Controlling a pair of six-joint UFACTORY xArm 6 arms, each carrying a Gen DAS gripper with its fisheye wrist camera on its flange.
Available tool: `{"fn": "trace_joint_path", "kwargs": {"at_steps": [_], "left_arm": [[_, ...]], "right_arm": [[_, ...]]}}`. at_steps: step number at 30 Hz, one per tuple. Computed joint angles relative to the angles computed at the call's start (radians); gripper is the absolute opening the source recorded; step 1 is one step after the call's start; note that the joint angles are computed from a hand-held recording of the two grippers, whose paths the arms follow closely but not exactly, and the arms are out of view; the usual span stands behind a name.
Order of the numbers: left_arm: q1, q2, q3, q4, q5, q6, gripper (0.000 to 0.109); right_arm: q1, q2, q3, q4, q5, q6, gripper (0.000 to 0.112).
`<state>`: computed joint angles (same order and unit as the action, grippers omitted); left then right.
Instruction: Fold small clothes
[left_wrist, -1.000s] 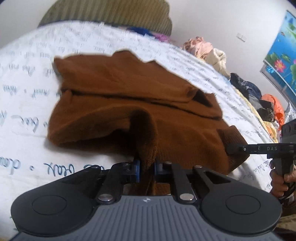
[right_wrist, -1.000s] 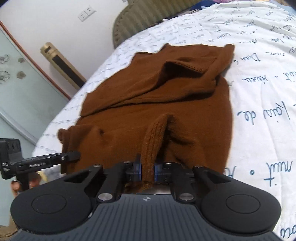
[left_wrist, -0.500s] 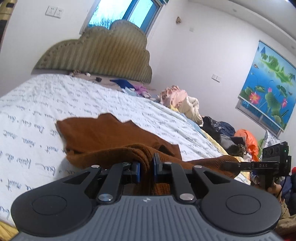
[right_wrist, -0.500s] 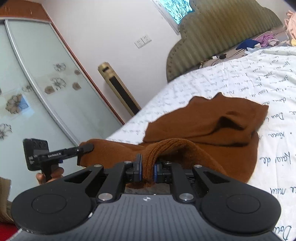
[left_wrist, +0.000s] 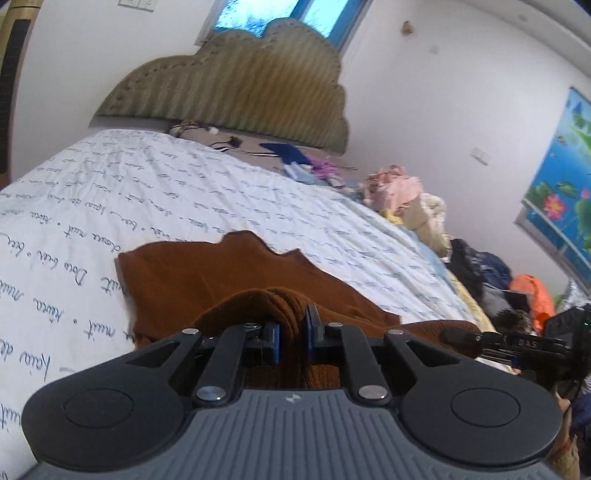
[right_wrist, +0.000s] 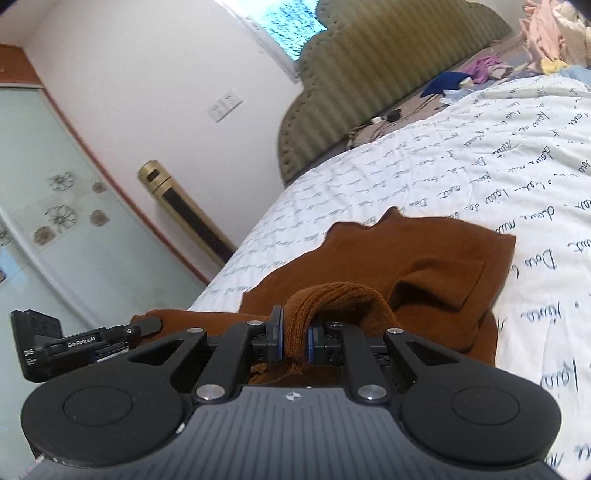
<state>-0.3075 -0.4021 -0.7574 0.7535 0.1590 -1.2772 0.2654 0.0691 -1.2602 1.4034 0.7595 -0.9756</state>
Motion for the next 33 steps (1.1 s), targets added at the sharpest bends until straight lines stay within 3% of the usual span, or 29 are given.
{"fn": "trace_joint_path", "kwargs": {"at_steps": [6, 15, 24, 27, 31, 33], "left_arm": [[0.003, 0.16, -0.175, 0.035, 0.139, -0.001, 0.012], [0.045, 0.453, -0.441, -0.114, 0.231, 0.199, 0.012], [0.076, 0.643, -0.62, -0.228, 0.27, 0.323, 0.013], [0.092, 0.69, -0.657, -0.276, 0.241, 0.358, 0.015], [0.11, 0.74, -0.696, -0.361, 0.251, 0.368, 0.018], [0.12, 0.744, -0.692, -0.378, 0.247, 0.365, 0.019]], "right_arm": [[0.021, 0.156, -0.163, -0.027, -0.06, 0.078, 0.017], [0.044, 0.438, -0.477, -0.185, -0.098, 0.304, 0.017], [0.05, 0.686, -0.779, -0.38, -0.08, 0.565, 0.016], [0.048, 0.758, -0.877, -0.439, -0.067, 0.652, 0.017], [0.035, 0.876, -1.044, -0.505, -0.013, 0.796, 0.023], [0.028, 0.927, -1.12, -0.509, 0.016, 0.841, 0.039]]}}
